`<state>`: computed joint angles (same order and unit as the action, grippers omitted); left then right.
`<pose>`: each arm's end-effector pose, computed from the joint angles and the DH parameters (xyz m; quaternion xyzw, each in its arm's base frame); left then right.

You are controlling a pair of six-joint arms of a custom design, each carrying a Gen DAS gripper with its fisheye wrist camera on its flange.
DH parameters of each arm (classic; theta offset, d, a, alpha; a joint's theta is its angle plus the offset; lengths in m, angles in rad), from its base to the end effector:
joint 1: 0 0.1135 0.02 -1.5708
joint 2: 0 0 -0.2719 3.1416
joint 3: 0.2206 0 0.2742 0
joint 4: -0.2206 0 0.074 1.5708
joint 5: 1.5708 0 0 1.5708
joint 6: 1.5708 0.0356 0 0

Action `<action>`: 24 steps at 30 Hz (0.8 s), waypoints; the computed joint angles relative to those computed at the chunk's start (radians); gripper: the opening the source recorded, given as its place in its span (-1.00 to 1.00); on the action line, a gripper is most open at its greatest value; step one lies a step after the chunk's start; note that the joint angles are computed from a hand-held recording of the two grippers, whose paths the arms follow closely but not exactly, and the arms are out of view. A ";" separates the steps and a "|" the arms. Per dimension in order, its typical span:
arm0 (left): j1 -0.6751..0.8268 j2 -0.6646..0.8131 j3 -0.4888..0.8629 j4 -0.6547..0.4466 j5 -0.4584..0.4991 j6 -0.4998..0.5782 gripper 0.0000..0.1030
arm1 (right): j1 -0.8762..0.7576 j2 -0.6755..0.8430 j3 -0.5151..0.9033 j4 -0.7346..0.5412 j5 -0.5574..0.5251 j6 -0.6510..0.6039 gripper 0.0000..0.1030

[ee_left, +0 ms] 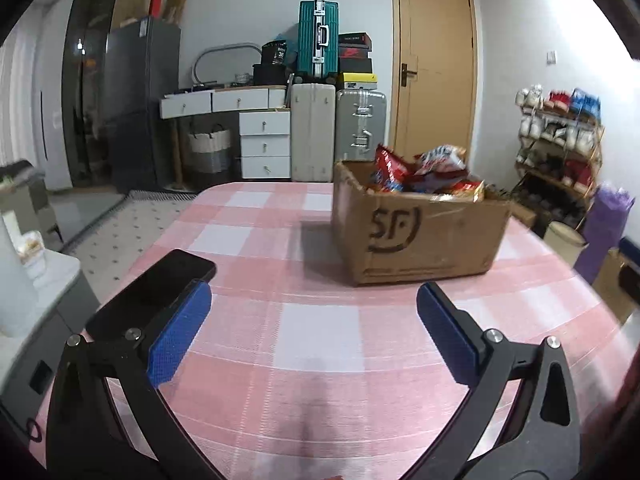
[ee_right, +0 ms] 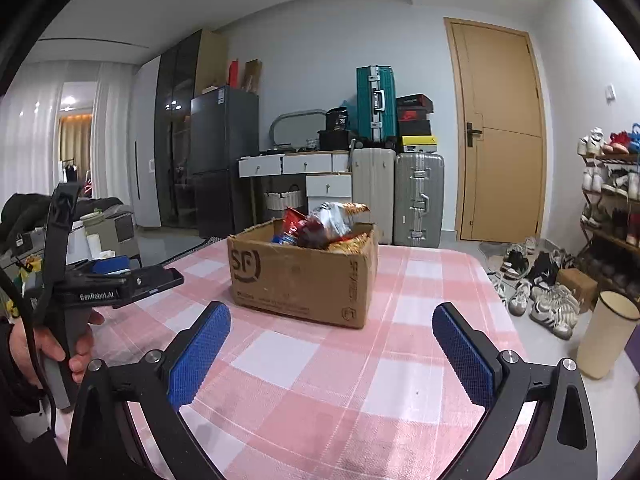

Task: Organize snacks

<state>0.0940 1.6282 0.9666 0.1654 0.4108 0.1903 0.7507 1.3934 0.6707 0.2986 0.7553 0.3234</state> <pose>0.3770 0.0213 0.2171 0.1448 0.8350 -0.1025 0.5208 0.2385 0.1891 0.2081 0.0299 0.8055 -0.0082 0.5917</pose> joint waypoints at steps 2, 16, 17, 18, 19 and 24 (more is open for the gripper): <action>-0.006 0.009 0.002 0.005 -0.011 0.000 0.99 | -0.008 0.014 -0.007 -0.011 0.015 0.034 0.99; -0.013 0.008 -0.008 0.059 -0.065 -0.025 0.99 | -0.053 0.002 0.009 -0.023 -0.024 0.031 0.99; -0.011 0.011 -0.003 0.054 -0.060 -0.024 0.99 | -0.057 0.005 0.008 -0.020 -0.028 0.028 0.99; -0.008 0.011 -0.002 0.053 -0.055 -0.027 0.99 | -0.057 0.002 0.006 -0.019 -0.028 0.031 0.99; -0.004 0.011 0.000 0.050 -0.047 -0.029 0.99 | -0.054 0.002 0.009 -0.023 -0.026 0.034 0.99; 0.000 0.003 -0.005 0.048 -0.037 -0.029 0.99 | -0.056 0.004 0.008 -0.019 -0.028 0.031 0.99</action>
